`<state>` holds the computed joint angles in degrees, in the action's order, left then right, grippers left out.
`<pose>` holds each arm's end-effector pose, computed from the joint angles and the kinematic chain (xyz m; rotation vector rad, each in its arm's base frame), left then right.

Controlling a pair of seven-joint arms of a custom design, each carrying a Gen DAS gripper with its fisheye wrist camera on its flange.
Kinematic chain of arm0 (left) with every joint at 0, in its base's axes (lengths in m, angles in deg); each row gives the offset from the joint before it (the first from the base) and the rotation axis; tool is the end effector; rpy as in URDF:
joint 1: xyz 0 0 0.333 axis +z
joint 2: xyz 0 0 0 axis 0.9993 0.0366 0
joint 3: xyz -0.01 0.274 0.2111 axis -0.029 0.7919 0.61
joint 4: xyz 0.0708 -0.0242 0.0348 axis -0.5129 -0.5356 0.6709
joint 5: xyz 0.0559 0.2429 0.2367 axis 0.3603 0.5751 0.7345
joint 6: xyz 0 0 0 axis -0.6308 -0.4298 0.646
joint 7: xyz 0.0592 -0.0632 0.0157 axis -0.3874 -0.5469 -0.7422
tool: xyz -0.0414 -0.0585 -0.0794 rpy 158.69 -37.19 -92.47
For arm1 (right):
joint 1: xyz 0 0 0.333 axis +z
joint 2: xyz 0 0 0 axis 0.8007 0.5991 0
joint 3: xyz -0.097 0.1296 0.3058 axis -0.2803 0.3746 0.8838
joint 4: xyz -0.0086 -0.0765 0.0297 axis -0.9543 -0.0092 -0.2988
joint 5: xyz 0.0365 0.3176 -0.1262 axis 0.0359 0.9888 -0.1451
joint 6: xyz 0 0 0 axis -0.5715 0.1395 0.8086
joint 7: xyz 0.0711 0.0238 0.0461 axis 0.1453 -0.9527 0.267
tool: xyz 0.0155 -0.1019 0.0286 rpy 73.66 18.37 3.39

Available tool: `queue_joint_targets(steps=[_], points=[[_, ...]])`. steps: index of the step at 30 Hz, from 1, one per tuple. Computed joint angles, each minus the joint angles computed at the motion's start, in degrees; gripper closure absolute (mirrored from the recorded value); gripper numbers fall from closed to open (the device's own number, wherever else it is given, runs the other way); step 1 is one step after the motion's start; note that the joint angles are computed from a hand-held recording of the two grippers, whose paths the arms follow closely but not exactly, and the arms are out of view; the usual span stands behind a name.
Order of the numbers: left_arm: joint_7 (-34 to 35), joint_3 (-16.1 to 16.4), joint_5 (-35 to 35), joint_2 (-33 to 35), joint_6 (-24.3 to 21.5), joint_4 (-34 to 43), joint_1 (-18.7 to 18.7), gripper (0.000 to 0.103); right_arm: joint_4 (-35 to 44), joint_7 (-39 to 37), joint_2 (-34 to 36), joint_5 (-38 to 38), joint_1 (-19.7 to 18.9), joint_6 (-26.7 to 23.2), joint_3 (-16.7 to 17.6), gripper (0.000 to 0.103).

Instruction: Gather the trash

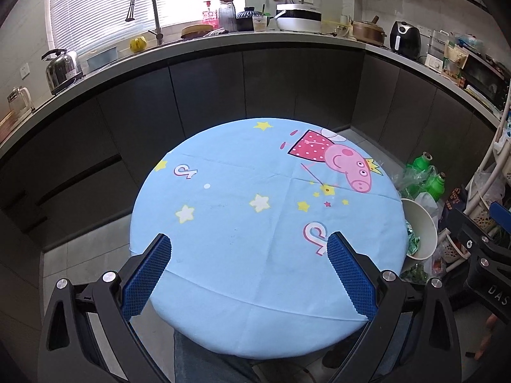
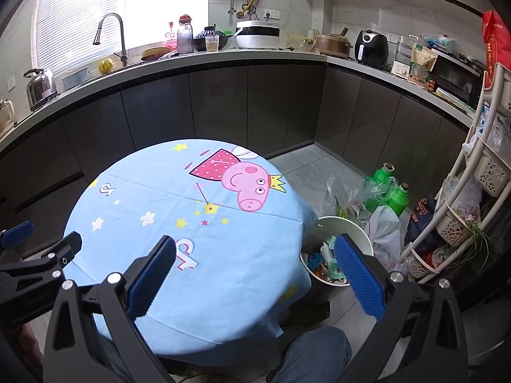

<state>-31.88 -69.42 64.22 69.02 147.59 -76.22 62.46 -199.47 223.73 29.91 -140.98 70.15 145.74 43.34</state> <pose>0.5070 -0.3763 0.4895 -1.7243 1.7887 -0.6963 0.4845 0.2242 0.4900 -1.6813 1.7636 -0.8625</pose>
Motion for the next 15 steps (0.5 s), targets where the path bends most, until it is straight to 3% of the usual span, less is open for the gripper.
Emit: queue_joint_targets(steps=[15], points=[[0.86, -0.01, -0.74, 0.49, 0.33, 0.52, -0.3, 0.009, -0.41, -0.11, -0.1, 0.04, -0.33, 0.53, -0.17, 0.003]])
